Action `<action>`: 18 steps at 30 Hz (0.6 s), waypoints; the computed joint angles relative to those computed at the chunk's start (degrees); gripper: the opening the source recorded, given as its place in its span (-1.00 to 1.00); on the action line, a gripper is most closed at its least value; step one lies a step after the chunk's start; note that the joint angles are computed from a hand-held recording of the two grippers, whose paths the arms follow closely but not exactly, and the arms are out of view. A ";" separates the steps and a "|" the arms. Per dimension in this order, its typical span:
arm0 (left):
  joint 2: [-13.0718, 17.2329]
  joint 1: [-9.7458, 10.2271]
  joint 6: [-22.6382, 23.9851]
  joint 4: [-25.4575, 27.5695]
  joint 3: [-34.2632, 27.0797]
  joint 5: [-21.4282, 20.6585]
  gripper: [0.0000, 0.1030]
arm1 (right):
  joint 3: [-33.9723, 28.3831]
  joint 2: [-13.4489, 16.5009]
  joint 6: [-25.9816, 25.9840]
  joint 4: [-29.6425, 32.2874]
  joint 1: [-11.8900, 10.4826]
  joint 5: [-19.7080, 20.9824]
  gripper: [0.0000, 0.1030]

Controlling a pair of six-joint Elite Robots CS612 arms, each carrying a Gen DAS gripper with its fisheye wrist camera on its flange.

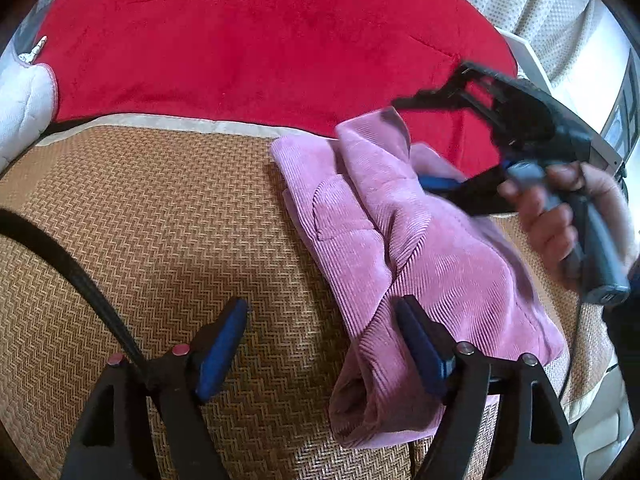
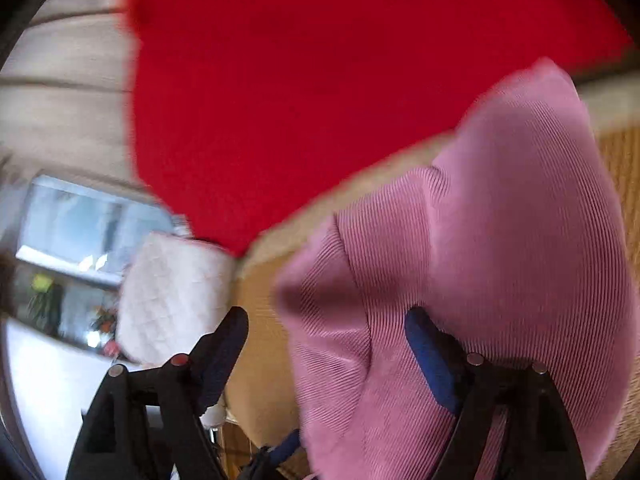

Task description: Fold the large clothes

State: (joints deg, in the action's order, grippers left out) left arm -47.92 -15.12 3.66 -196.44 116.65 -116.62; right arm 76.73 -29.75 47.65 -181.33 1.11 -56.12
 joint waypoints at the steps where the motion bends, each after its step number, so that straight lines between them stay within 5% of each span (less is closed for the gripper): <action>1: 0.03 0.05 -0.04 0.30 -0.12 -0.07 0.58 | -0.05 -0.03 -0.82 0.23 0.28 -0.97 0.62; 6: 0.48 0.79 -1.66 2.28 -1.23 -1.67 0.61 | 5.93 -4.41 -5.30 -3.64 1.78 -5.75 0.63; 10: 0.43 0.90 -1.86 0.97 -0.84 -0.67 0.64 | 15.58 -8.71 -5.59 -14.69 2.81 -6.01 0.63; 13: 0.27 0.47 -2.34 -0.86 0.00 0.75 0.65 | 21.16 -9.23 -2.02 -22.10 3.67 -5.51 0.77; 18: 0.06 -0.22 -4.21 -2.51 0.87 3.67 0.72 | 23.07 -8.71 -1.28 -24.91 4.54 -8.10 0.77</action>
State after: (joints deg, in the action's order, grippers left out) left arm -47.86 -15.34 -0.55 -198.94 117.52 -112.95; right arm 99.80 -38.47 46.37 -206.24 5.64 -64.23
